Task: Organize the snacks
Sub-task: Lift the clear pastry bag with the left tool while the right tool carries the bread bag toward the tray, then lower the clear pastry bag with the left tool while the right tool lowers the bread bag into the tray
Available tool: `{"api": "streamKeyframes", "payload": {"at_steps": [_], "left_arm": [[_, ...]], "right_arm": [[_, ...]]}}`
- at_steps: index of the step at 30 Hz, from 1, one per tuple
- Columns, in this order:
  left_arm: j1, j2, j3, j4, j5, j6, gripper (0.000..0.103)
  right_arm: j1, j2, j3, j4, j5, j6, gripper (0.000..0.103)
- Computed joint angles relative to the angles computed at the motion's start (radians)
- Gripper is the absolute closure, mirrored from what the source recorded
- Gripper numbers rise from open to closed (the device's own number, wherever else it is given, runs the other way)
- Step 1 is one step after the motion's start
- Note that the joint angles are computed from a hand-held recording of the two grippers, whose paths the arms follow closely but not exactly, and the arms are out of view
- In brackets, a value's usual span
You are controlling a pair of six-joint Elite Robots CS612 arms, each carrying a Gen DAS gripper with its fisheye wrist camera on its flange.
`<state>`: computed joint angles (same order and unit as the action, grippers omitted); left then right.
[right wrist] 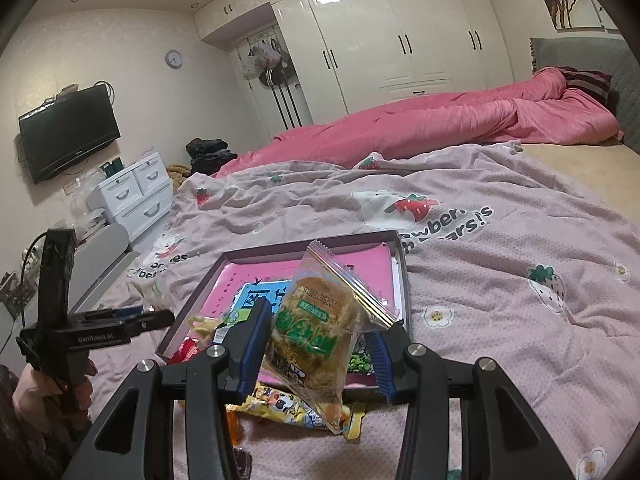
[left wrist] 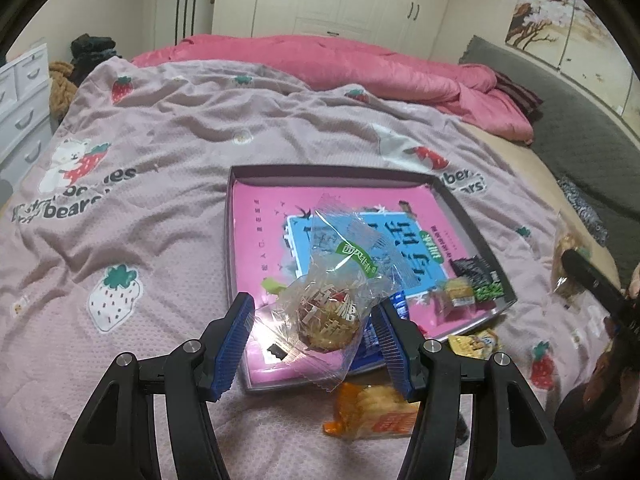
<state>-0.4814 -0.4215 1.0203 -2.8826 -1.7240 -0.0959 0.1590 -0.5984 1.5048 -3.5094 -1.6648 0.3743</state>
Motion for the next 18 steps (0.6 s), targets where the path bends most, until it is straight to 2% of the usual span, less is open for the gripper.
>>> {"api": "streamKeyframes", "payload": {"at_steps": [18], "left_arm": [[-0.009,0.04,-0.051,0.091,0.023,0.043,0.04]], "right_arm": [[-0.017,0.04,-0.072,0.089,-0.012,0.008,0.057]]}}
